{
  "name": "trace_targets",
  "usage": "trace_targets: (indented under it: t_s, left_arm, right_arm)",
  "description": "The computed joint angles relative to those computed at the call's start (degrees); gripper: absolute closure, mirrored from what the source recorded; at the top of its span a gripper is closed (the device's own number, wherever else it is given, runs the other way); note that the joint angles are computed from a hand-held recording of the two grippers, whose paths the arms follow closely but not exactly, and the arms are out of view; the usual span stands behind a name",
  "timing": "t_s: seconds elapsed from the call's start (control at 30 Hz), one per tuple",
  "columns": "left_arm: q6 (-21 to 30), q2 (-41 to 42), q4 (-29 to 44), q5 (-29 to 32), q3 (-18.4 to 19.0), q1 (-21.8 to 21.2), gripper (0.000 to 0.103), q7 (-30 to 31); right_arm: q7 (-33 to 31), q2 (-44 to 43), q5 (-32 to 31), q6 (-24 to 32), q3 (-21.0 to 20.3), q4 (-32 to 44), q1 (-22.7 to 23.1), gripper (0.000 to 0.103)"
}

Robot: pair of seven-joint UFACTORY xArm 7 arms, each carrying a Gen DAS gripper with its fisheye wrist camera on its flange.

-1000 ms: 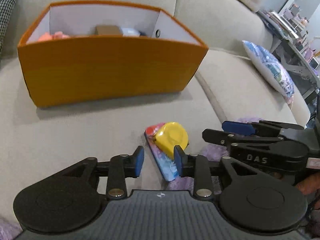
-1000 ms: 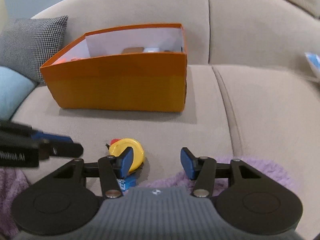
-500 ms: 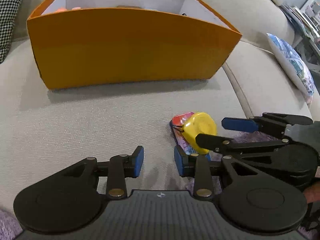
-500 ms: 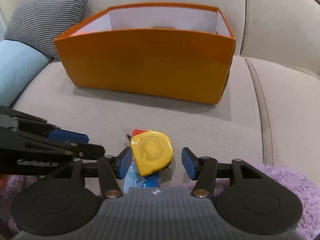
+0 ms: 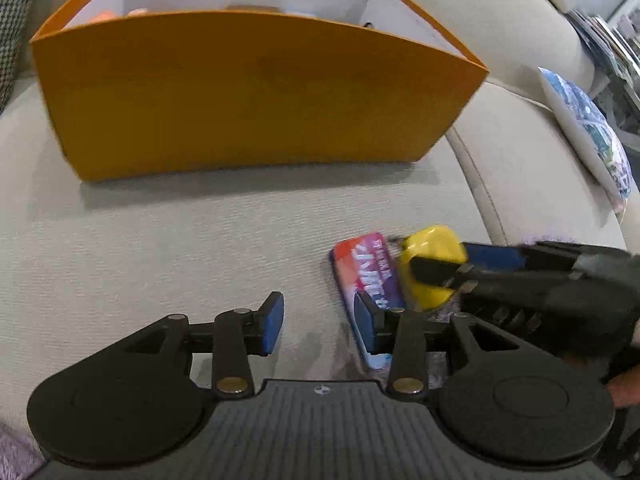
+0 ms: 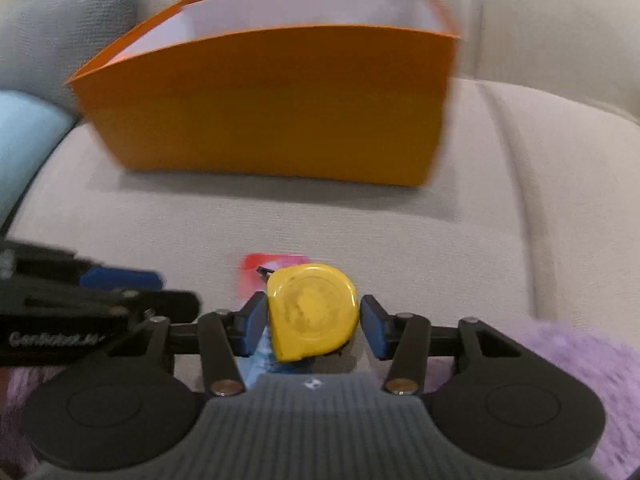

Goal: Organize rigid objects
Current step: 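Grasp the yellow tape measure with the right tool, then grasp the colourful printed card upright with the left tool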

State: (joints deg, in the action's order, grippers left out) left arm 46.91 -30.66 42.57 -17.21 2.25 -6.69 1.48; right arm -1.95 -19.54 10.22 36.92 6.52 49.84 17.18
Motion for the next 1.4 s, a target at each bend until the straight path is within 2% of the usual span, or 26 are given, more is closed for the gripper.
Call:
trace_targets:
  t_s: [0.17, 0.23, 0.3, 0.37, 0.47, 0.63, 0.8, 0.87, 1.03, 1.23, 1.4]
  left_arm:
    - [0.75, 3.48, 2.38, -2.3, -0.56, -1.23, 0.046, -1.9]
    - [0.76, 4.62, 3.01, -1.52, -1.89, -1.12, 0.041, -3.76]
    - [1.84, 5.96, 4.08, -0.07, -3.41, -0.73, 0.041, -7.38]
    - [3.29, 7.47, 5.21, 0.67, -4.18, -0.93, 0.041, -10.06]
    - [3.65, 8.77, 5.87, 4.61, -6.34, -0.75, 0.043, -14.35]
    - [3.13, 9.3, 6.04, 9.31, -7.89, -1.54, 0.046, -18.21]
    - [3.27, 10.29, 6.88, 15.46, -9.98, -2.07, 0.049, -22.57]
    - [2.57, 9.66, 6.21, 15.77, -9.47, -2.7, 0.05, -22.28]
    - [1.64, 6.56, 3.62, 12.26, -6.35, -3.42, 0.052, -18.07]
    - [3.94, 4.52, 3.62, 15.66, -6.11, -0.37, 0.052, -17.36]
    - [6.42, 3.45, 3.41, 18.28, -4.32, 1.88, 0.052, -12.52]
  right_arm:
    - [4.88, -2.75, -5.15, -0.78, 0.54, -0.66, -3.75, 0.051]
    - [4.22, -3.41, -3.23, -1.02, -1.37, -1.42, -3.43, 0.051]
    - [2.84, -3.07, 1.13, -0.97, -3.64, -1.61, -2.34, 0.051]
    - [1.59, -3.61, 3.09, -2.98, -4.03, -2.8, -1.92, 0.051]
    - [0.71, -3.19, 4.18, -3.92, -4.0, -3.08, -1.8, 0.051]
    - [-0.86, -3.43, 6.46, -4.47, -4.62, -3.71, -1.41, 0.051]
    - [-0.59, -2.51, 5.27, -3.98, -3.52, -2.8, -2.0, 0.051]
    - [-0.54, -2.58, 4.64, -3.75, -3.29, -2.75, -2.24, 0.051]
    - [0.42, -2.45, 3.7, -3.64, -2.68, -2.64, -2.53, 0.051]
    - [2.1, -1.71, -0.05, -2.97, -1.09, -1.86, -2.98, 0.051]
    - [3.13, -1.11, -2.31, -2.83, -0.32, -1.39, -3.01, 0.051]
